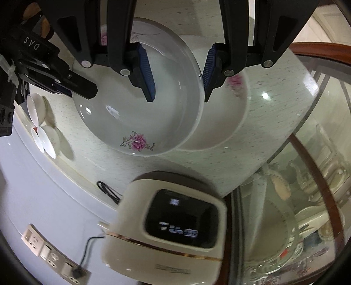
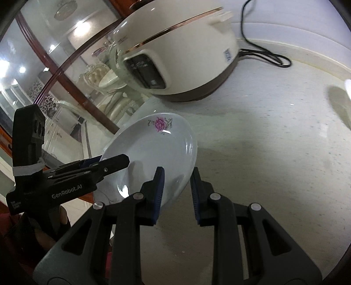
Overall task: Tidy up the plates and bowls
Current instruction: 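Carry the flower plate with both tools onto the plate stack by the rice cooker, then open both tools to release the flower plate on the stack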
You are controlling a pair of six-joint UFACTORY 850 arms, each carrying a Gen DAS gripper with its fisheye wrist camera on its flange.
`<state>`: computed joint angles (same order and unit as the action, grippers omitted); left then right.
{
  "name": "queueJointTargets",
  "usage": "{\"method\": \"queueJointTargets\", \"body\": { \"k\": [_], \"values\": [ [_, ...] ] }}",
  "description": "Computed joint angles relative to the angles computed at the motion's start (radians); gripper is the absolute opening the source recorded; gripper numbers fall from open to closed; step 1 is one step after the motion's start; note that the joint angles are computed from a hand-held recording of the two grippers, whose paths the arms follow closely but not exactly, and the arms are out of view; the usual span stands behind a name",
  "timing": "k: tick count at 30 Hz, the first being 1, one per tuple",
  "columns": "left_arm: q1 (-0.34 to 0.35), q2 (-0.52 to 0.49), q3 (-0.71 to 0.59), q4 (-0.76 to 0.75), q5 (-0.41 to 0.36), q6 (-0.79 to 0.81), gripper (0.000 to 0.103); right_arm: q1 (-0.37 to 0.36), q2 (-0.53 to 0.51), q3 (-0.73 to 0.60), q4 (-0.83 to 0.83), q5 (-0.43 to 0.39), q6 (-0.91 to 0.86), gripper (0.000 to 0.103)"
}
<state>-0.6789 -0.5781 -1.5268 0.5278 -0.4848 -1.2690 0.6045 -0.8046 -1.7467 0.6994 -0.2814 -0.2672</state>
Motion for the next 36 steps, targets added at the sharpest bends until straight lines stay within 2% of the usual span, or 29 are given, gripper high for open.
{"method": "queueJointTargets", "body": {
  "k": [8, 22, 26, 32, 36],
  "values": [
    [0.031, 0.055, 0.087, 0.015, 0.016, -0.029, 0.043, 0.027, -0.086, -0.134, -0.084, -0.055, 0.075, 0.028],
    [0.062, 0.030, 0.082, -0.077, 0.004, 0.078, 0.043, 0.050, -0.168, -0.259, -0.282, -0.109, 0.258, 0.028],
    [0.070, 0.024, 0.084, -0.123, 0.012, 0.117, 0.043, 0.055, -0.183, -0.284, -0.343, -0.129, 0.306, 0.028],
    [0.059, 0.009, 0.065, -0.116, -0.020, 0.152, 0.043, 0.062, -0.179, -0.284, -0.465, -0.127, 0.394, 0.028],
    [0.058, 0.006, 0.058, -0.120, -0.029, 0.171, 0.049, 0.068, -0.178, -0.285, -0.530, -0.131, 0.426, 0.028]
  ]
}}
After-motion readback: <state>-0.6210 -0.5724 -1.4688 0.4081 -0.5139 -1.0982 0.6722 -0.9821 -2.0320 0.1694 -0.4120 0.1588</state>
